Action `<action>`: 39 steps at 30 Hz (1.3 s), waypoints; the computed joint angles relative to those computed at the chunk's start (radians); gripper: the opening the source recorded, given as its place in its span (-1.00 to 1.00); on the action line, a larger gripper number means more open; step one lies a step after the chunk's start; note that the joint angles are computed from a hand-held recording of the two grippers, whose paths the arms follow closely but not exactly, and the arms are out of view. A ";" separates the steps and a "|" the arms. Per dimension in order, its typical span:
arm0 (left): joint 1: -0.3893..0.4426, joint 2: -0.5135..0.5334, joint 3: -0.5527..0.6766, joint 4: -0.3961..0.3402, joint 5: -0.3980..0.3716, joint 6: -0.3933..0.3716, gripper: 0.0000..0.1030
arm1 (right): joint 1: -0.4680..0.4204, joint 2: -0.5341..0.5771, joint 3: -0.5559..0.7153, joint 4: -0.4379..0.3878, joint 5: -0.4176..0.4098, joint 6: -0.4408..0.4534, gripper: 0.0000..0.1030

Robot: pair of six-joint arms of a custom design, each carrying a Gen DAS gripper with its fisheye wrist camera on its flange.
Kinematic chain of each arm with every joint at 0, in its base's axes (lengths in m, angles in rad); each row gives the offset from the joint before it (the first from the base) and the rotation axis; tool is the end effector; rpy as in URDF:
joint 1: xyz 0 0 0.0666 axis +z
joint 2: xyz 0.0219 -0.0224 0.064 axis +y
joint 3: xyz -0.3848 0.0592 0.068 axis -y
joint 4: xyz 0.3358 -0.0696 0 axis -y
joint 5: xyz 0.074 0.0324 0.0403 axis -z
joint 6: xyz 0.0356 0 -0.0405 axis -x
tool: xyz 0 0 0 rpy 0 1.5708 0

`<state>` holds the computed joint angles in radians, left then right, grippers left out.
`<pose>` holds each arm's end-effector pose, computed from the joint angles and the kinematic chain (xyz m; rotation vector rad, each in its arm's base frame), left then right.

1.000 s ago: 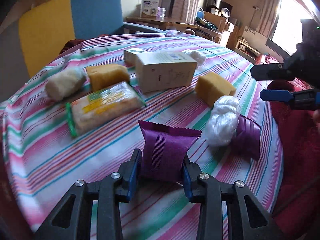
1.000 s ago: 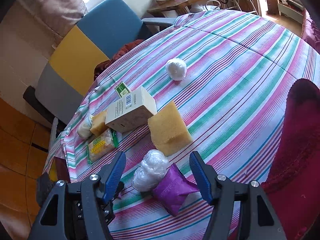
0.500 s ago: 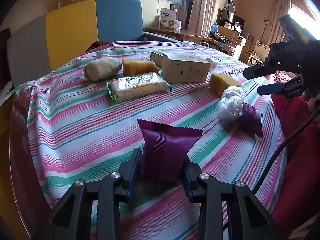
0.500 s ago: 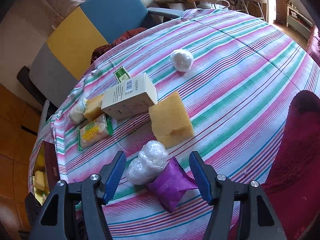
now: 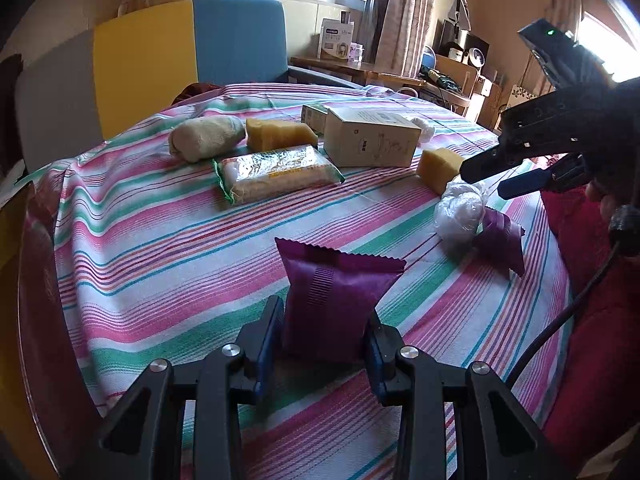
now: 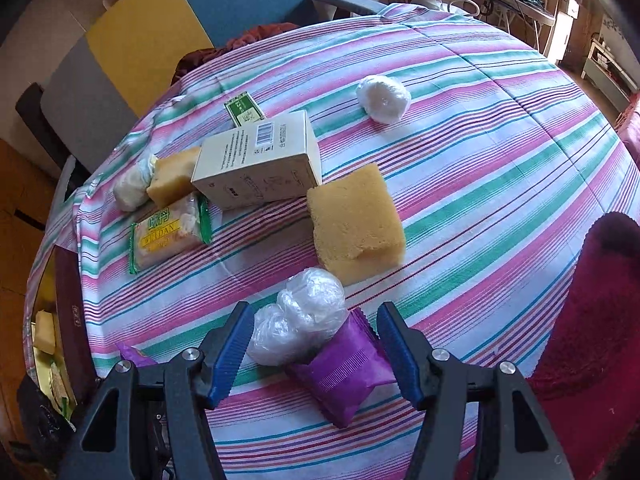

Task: Organize objects
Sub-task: 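Grasp the clear plastic bag with the right gripper while the left holds the purple packet, then lower the purple packet into the gold tray and open the left gripper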

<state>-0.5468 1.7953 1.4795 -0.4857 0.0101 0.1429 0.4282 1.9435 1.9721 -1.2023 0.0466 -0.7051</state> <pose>0.4858 -0.2966 0.3074 0.4860 2.3495 -0.3397 0.5496 0.2486 0.3727 0.3954 2.7433 0.2449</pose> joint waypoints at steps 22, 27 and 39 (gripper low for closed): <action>-0.012 0.000 0.003 -0.009 -0.049 -0.016 -0.26 | 0.064 0.190 0.233 -0.148 0.036 0.233 -0.29; -0.023 -0.014 0.007 -0.035 -0.087 0.005 -0.28 | 0.064 0.187 0.227 -0.147 0.045 0.248 -0.29; 0.006 -0.195 -0.060 -0.022 -0.073 0.072 -0.31 | 0.069 0.165 0.187 -0.123 0.077 0.303 -0.31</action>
<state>-0.5411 1.5999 1.4191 -0.5073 -0.0626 0.2154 0.4968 2.1085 2.1587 -1.3256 0.1232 -0.4024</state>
